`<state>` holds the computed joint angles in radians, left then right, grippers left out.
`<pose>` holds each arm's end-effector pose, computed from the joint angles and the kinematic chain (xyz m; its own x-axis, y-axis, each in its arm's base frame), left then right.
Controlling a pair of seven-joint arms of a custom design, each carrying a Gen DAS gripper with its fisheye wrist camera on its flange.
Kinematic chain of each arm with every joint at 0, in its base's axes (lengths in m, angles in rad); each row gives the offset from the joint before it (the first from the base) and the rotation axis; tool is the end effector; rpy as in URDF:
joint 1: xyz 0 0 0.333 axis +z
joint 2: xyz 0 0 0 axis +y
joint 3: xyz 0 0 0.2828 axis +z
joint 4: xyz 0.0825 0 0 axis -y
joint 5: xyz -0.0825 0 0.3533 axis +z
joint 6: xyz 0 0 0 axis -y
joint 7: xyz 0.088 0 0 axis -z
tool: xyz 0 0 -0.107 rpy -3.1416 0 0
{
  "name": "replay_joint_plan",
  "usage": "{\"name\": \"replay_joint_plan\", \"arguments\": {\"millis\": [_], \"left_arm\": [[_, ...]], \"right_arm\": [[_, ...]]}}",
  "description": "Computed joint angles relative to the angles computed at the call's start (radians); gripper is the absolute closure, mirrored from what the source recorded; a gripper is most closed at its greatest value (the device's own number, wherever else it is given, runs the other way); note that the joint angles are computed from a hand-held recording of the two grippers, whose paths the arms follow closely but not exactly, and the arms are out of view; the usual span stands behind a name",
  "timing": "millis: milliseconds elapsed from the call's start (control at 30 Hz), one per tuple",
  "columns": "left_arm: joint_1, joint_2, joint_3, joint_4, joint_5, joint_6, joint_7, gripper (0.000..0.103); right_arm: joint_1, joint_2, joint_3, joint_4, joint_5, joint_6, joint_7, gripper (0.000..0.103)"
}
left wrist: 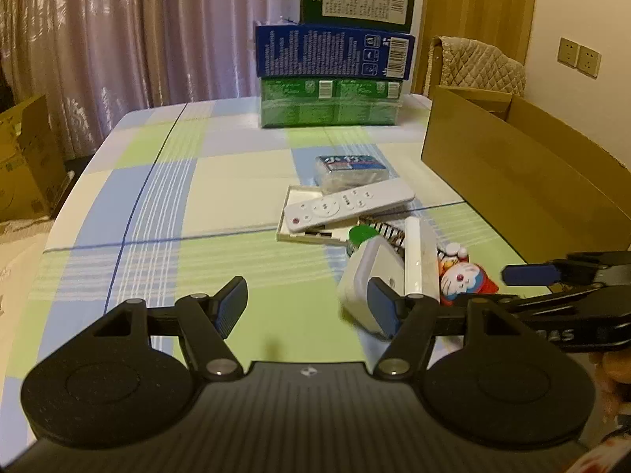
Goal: Organize rigid objects
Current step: 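Grasp the Doraemon figure with the right gripper while the left gripper grasps the white night light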
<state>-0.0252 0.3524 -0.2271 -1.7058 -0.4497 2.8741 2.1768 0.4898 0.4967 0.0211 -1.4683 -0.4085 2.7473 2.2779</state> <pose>0.6499 -0.1221 0.4664 -0.4232 -0.9057 0.0237 -0.5921 0.2567 -0.7639 0.6059 0.3543 0.4661 0.1703 -0.9750 -0.1430 -0.6962 -0.0163 -0.7177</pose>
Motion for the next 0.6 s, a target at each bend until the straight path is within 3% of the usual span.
{"name": "replay_joint_plan", "arguments": {"millis": [133,367,433,600], "left_arm": [[-0.007,0.026,0.006,0.032,0.020,-0.016,-0.008,0.040],[0.009,0.046,-0.015,0.059,0.004,-0.054,0.025,0.040],[0.014,0.055,-0.026,0.073,-0.009,-0.069,0.048,0.040],[0.008,0.076,-0.035,0.101,-0.018,-0.091,0.093,0.040]], "right_arm": [[0.017,0.048,-0.017,0.067,-0.026,-0.059,-0.015,0.049],[0.016,0.081,-0.023,0.099,-0.027,-0.052,-0.022,0.055],[0.006,0.084,-0.012,0.099,-0.010,-0.047,-0.035,0.061],[0.011,0.047,-0.024,0.063,-0.010,-0.077,-0.009,0.061]]}}
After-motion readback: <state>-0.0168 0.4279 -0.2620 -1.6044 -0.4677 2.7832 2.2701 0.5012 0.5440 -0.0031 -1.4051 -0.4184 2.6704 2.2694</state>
